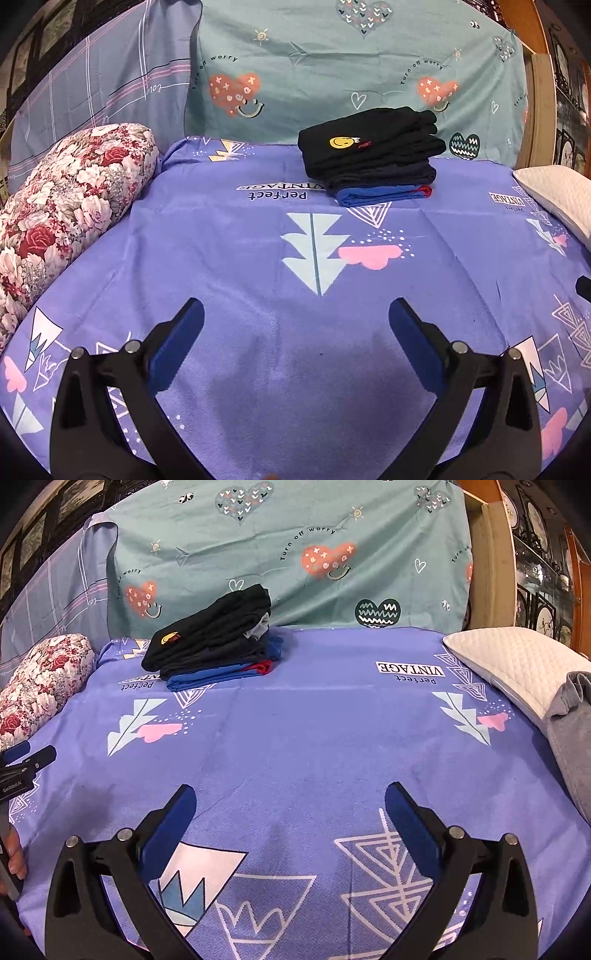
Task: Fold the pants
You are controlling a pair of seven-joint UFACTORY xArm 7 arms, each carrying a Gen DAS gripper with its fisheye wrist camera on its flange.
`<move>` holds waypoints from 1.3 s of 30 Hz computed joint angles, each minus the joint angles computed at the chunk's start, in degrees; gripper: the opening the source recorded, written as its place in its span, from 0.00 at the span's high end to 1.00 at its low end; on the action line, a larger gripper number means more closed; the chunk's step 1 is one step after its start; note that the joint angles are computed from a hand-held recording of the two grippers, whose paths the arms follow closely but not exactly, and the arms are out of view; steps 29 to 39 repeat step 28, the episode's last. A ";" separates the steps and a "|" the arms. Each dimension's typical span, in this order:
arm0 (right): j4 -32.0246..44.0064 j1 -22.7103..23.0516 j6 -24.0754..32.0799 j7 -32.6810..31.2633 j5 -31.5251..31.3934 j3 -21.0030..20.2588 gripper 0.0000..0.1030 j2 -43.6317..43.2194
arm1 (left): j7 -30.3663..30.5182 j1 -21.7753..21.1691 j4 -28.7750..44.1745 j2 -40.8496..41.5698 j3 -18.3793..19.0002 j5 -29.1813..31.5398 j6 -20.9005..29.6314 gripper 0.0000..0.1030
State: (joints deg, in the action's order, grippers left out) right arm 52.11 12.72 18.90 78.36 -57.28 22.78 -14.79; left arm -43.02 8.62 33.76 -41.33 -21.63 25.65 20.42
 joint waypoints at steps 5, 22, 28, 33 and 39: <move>0.00 -0.14 -0.11 0.44 -0.47 0.05 0.01 -0.02 | 0.15 -0.43 -0.27 -0.10 0.63 -0.50 -0.22 0.02; -0.17 0.19 -0.11 0.35 -0.49 -0.46 0.01 -0.16 | 0.52 3.41 -1.67 -3.78 -2.59 -0.51 -3.66 0.02; -0.31 -0.16 -0.30 0.22 -0.21 -0.20 0.01 -0.29 | 0.22 1.69 -2.39 -3.73 0.18 -2.91 -3.22 0.02; -0.31 -0.16 -0.30 0.22 -0.21 -0.20 0.01 -0.29 | 0.22 1.69 -2.39 -3.73 0.18 -2.91 -3.22 0.02; -0.31 -0.16 -0.30 0.22 -0.21 -0.20 0.01 -0.29 | 0.22 1.69 -2.39 -3.73 0.18 -2.91 -3.22 0.02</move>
